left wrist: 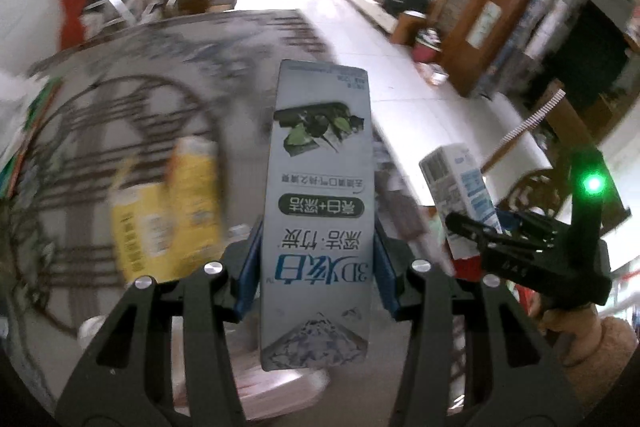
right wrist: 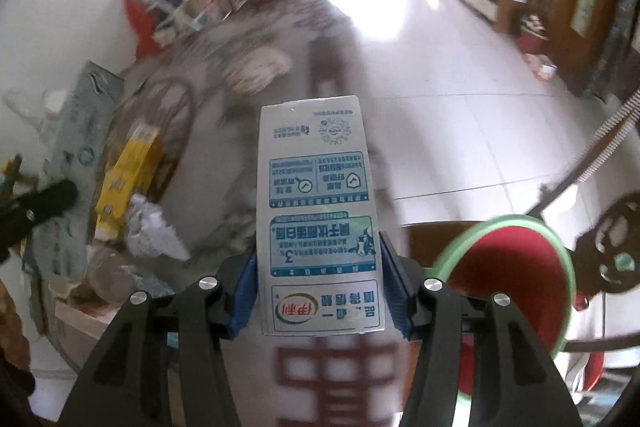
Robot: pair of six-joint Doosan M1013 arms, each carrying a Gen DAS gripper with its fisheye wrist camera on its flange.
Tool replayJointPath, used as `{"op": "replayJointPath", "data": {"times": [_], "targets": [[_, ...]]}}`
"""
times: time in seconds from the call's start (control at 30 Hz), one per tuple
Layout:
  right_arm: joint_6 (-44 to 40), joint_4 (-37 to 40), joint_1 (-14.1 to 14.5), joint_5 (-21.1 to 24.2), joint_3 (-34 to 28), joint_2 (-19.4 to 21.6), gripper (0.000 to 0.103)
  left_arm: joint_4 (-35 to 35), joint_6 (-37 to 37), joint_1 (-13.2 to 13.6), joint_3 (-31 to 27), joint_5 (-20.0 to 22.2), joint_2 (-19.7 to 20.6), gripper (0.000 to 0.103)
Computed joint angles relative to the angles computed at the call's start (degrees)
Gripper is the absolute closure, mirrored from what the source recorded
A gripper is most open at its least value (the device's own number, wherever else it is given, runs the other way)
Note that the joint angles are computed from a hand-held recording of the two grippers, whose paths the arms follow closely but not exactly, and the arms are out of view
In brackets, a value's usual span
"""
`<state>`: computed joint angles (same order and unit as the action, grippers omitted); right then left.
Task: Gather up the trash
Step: 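Carry both cartons over the red bin and open both tools to release them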
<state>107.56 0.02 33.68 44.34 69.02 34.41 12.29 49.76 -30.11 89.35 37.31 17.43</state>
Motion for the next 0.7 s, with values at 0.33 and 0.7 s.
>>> {"op": "replayJointPath", "data": {"times": [0.33,0.7], "targets": [[17.36,-9.53,-5.16,-3.14,12.93,-8.77,0.051,-20.38,25.65,-4.2,-12.38,1.91,9.92,0.056],[22.47,-9.53,-8.15,-4.77,19.36,-12.86,0.029,-26.46,34.7,-7.19,-21.82,8.71,17.49,0.027]]}}
